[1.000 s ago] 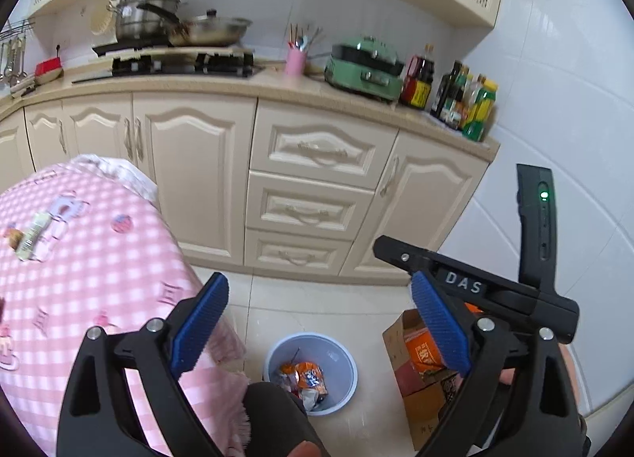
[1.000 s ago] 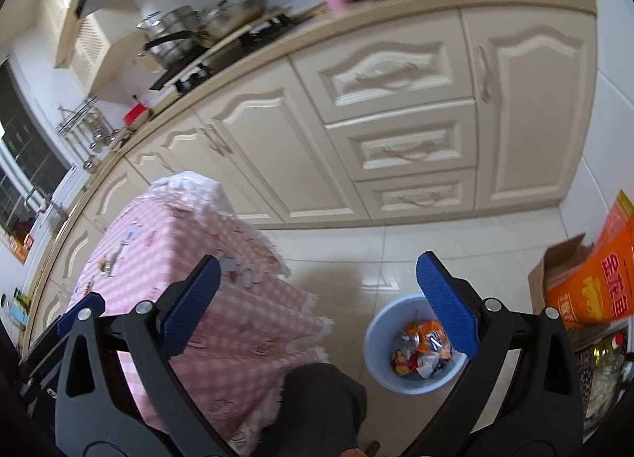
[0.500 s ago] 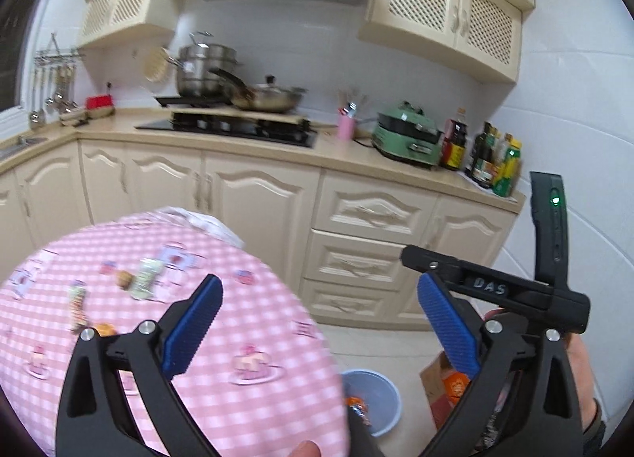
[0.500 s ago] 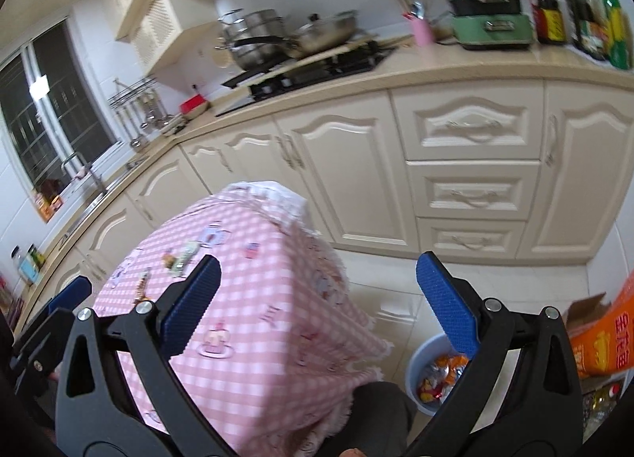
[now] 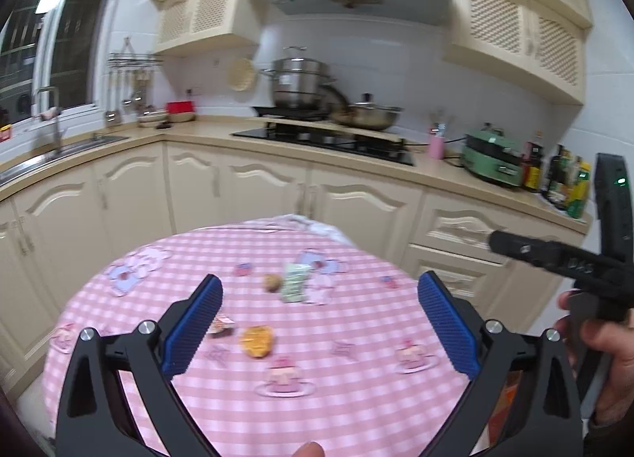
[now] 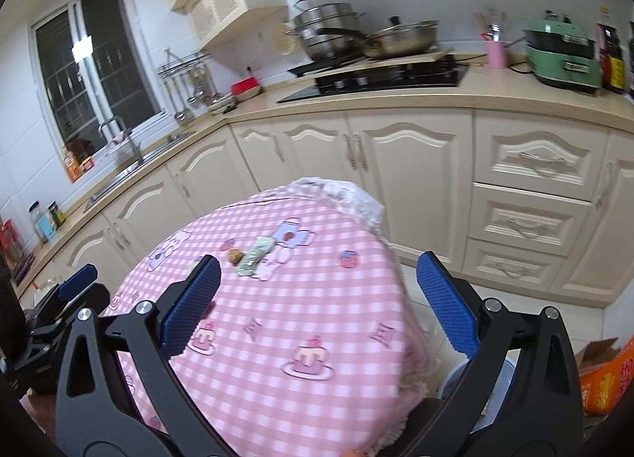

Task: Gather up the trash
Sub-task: 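Return both open tools from the bin to the table, then grasp the red-white striped wrapper with the left tool while the right tool grasps the pale green wrapper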

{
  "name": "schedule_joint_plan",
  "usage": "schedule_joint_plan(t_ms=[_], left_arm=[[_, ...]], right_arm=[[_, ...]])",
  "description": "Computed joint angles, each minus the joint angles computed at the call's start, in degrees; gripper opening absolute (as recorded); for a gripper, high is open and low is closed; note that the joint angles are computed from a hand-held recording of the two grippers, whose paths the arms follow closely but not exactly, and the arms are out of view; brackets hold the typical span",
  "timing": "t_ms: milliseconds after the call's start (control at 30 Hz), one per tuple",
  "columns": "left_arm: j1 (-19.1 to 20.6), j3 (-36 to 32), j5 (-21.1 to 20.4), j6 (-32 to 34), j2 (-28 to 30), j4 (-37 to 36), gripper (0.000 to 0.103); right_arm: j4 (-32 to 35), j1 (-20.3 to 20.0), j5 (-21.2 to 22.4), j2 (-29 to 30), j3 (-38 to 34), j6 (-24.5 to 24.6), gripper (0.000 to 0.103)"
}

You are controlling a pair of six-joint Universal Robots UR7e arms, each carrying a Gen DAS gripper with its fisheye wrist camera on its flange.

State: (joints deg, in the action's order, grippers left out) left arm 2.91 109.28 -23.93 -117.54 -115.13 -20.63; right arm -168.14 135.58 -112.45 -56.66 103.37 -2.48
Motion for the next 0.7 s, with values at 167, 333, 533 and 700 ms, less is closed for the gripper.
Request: schedule_joint_plan(t_ms=[167,333,533,700], left_arm=[[1.9,-2.1,-2.5,-5.4,-1.6,9.1,0.097],[7.2,-2.6,-2.1,-1.8,-3.8,9.0,0.097],[19.2,-0.2,2.5,15.4,-6.3,-6.5,0.097],[30.9,2.6,4.4,36.6,-6.1,-28.9,0.096]], right_arm=[[1.4,0.8,0.3,4.2,-3.3,-0.7,0.097],[3.6,0.9,0.4,8.3,-6.6,-0.7,0.097],[7.6,1.1,-0.7,14.0,-11.5,-1.4,0.097],[13.7,0.8,-3.3,19.8,-17.3,-2.3,0.097]])
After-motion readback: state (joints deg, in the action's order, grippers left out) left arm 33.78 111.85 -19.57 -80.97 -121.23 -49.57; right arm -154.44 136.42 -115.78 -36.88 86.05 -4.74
